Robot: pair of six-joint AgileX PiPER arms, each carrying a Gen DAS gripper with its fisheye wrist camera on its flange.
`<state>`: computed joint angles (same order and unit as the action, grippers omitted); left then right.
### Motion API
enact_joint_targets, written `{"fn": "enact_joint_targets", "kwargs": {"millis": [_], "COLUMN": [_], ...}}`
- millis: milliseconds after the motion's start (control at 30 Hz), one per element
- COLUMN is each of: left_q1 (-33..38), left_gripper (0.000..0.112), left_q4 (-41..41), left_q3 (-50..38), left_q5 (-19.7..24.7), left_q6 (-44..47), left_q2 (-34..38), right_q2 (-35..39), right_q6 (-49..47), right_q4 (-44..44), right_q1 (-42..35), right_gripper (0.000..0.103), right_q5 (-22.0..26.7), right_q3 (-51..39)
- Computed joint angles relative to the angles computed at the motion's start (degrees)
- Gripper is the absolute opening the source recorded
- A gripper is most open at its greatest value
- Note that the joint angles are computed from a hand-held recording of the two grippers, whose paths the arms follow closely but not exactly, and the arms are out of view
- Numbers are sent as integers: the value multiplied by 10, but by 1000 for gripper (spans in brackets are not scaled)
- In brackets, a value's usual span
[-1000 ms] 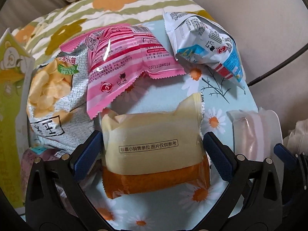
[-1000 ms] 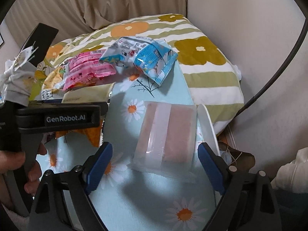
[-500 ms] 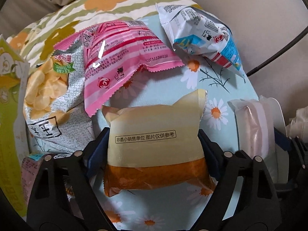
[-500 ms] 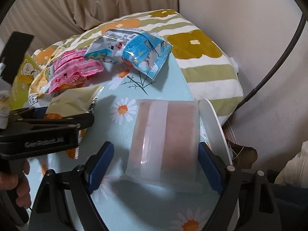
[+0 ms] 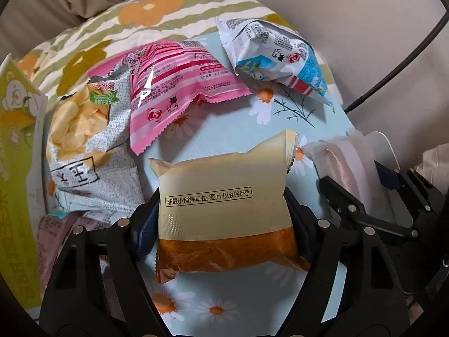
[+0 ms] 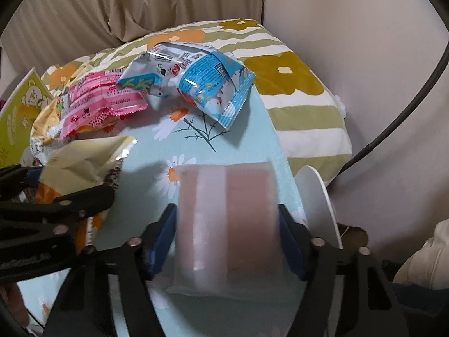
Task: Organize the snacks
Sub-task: 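Grasp the cream-orange bag with left tool while right tool grasps the pink-white pack, then carry both items over the box and open both tools to drop them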
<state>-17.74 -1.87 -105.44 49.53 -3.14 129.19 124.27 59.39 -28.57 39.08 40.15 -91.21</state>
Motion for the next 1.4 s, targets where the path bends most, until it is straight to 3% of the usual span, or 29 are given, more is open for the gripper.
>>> {"fn": "enact_joint_targets", "kwargs": {"millis": [367, 800, 1133, 1300, 1400], "left_q1": [-4, -16, 32, 116, 200], "left_gripper": [75, 75, 75, 75, 75], "left_q4": [-7, 74, 133, 117, 68], "left_q3": [82, 273, 371, 390, 381], "left_q5": [-41, -101, -71, -59, -55], "left_q6": [-26, -169, -270, -239, -169], "left_q2": [-92, -312, -485, -544, -555], "right_q2": [-54, -155, -139, -92, -43], "right_q6": [12, -24, -152, -216, -254], "right_q4": [-18, -36, 35, 72, 94], "right_q1": [9, 57, 105, 123, 134], "right_gripper": [58, 58, 58, 58, 58], "right_q5": [-22, -25, -4, 32, 72], "right_q3": [49, 74, -42, -154, -260]}}
